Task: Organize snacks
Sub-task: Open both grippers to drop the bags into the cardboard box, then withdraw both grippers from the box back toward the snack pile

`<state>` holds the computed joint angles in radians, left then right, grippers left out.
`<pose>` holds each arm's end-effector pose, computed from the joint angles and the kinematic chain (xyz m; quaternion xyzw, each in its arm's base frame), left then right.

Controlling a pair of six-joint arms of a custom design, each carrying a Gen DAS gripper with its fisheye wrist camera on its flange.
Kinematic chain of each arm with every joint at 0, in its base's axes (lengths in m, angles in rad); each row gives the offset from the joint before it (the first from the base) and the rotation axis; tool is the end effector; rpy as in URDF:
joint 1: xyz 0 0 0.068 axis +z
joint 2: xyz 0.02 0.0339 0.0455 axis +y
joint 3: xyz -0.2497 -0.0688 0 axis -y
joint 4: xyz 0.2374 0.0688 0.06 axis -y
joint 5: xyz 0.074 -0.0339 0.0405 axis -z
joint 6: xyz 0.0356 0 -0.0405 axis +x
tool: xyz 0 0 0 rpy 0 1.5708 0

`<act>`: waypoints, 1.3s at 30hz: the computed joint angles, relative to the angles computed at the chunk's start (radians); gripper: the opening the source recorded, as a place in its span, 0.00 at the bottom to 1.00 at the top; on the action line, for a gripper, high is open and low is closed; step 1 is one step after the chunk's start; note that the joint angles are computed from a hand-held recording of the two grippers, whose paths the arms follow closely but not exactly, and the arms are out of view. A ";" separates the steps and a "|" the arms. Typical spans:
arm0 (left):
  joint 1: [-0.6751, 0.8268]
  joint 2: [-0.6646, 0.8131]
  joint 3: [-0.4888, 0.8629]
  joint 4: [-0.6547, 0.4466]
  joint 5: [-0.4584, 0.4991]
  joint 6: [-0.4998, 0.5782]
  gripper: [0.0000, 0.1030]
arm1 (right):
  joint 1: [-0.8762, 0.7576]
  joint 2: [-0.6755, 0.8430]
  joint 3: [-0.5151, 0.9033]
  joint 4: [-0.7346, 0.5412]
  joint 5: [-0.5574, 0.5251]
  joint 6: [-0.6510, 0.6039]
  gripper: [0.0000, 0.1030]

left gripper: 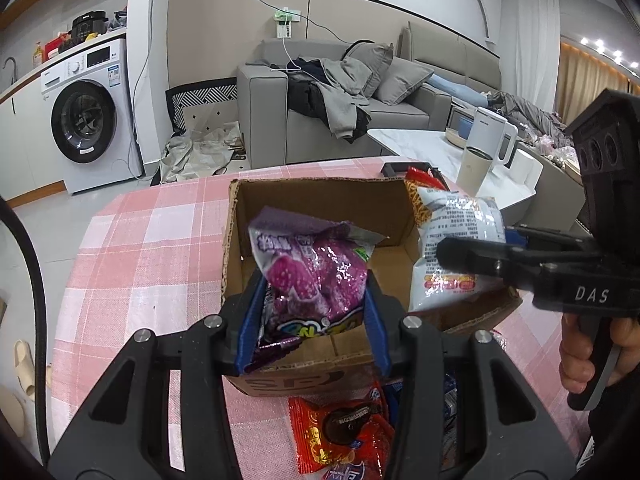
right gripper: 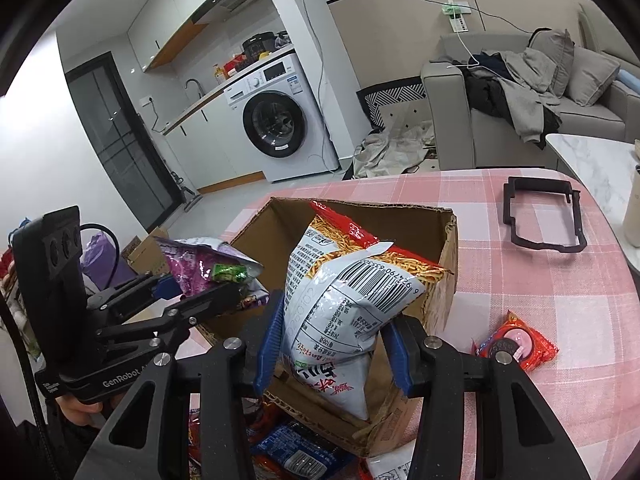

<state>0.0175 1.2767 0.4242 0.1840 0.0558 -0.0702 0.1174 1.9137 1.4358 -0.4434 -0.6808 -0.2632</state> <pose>0.2350 0.0021 0.1453 -0.0273 0.8993 -0.0366 0.4350 0.3984 0.0696 0.2118 -0.2736 0.8571 0.2937 0.3230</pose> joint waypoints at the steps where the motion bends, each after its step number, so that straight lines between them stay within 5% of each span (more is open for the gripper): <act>1: 0.001 0.006 -0.001 0.002 0.002 -0.001 0.41 | -0.001 0.005 0.010 -0.009 -0.001 -0.008 0.45; 7: -0.003 0.044 -0.014 0.032 0.006 -0.001 0.41 | -0.026 0.084 0.114 -0.095 -0.058 -0.046 0.45; 17: -0.020 0.042 -0.009 0.013 -0.016 -0.006 0.42 | 0.013 0.068 0.115 -0.117 0.006 -0.083 0.46; 19: -0.025 0.028 -0.009 -0.003 -0.025 0.000 0.47 | 0.015 0.046 0.092 -0.105 0.002 -0.091 0.49; 21: -0.041 -0.004 -0.018 -0.018 -0.055 -0.003 0.70 | 0.009 0.014 0.062 -0.082 -0.005 -0.088 0.52; 23: -0.059 -0.060 -0.036 -0.039 -0.071 -0.011 0.79 | -0.001 -0.028 0.028 -0.064 -0.010 -0.088 0.61; 25: -0.082 -0.120 -0.050 -0.074 -0.097 -0.020 0.81 | -0.013 -0.075 -0.014 -0.039 -0.012 -0.090 0.82; 28: -0.124 -0.215 -0.068 -0.143 -0.143 -0.038 0.91 | -0.042 -0.148 -0.086 -0.014 -0.026 -0.095 0.99; 30: -0.148 -0.296 -0.091 -0.182 -0.169 -0.054 0.99 | -0.061 -0.178 -0.115 -0.020 -0.029 -0.109 1.00; 39: -0.305 -0.670 -0.148 -0.488 -0.322 -0.176 0.99 | -0.150 -0.310 -0.280 -0.004 -0.045 -0.177 1.00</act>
